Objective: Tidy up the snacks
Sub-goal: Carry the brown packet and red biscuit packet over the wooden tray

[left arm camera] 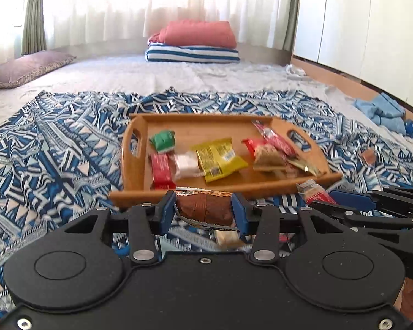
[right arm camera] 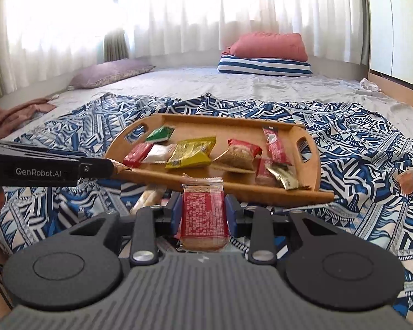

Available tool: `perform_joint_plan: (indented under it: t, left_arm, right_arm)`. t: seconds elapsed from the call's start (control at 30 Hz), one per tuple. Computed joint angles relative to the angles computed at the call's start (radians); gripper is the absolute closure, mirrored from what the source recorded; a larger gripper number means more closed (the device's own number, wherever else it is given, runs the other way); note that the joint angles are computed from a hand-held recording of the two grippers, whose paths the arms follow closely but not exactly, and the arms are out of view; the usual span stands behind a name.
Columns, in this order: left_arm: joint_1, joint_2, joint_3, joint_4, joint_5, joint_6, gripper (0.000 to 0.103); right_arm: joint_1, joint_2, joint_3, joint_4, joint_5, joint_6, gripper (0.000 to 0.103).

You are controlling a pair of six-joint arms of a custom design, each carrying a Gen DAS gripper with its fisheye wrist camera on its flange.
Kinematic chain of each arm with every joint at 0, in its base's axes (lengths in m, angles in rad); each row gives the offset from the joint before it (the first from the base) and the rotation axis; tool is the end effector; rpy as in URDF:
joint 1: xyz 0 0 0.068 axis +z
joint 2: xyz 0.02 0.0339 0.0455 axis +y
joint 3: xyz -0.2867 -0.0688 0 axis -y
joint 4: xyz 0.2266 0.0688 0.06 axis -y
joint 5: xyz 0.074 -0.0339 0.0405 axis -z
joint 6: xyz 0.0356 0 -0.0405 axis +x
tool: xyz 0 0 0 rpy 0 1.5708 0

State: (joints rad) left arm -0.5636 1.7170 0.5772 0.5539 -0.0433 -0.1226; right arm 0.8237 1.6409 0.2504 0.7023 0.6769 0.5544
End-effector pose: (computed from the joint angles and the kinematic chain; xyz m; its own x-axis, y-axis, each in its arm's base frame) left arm 0.2563 -0.1602 0.1557 -0.5255 0.1875 -0.8299 0.4423 0.8935 -0.0781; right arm 0.1647 0.1450 0.1227 -0.4950 0.0695 -0.8661 0.0205 0.9975 0.0684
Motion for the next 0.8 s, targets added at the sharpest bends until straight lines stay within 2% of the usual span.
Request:
perform_joint_plan:
  t: [0.13, 0.4, 0.57, 0.67, 0.8]
  left_arm:
    - [0.026, 0.022, 0.073, -0.043, 0.023, -0.005, 0.061]
    - [0.078, 0.125, 0.319, -0.176, 0.080, -0.024, 0.061]
    - [0.101, 0.232, 0.511, -0.250, 0.128, -0.038, 0.061]
    - [0.105, 0.318, 0.652, -0.320, 0.127, -0.041, 0.061]
    - [0.109, 0.442, 0.832, -0.394, 0.117, -0.061, 0.061]
  right_arm:
    - [-0.100, -0.031, 0.030, -0.027, -0.075, -0.019, 0.064]
    - [-0.363, -0.041, 0.147, -0.098, -0.288, -0.078, 0.064]
    - [-0.513, 0.020, 0.271, -0.150, -0.430, -0.092, 0.064]
    - [-0.584, 0.077, 0.350, -0.165, -0.512, -0.090, 0.064]
    - [-0.639, 0.170, 0.465, -0.198, -0.570, -0.094, 0.063]
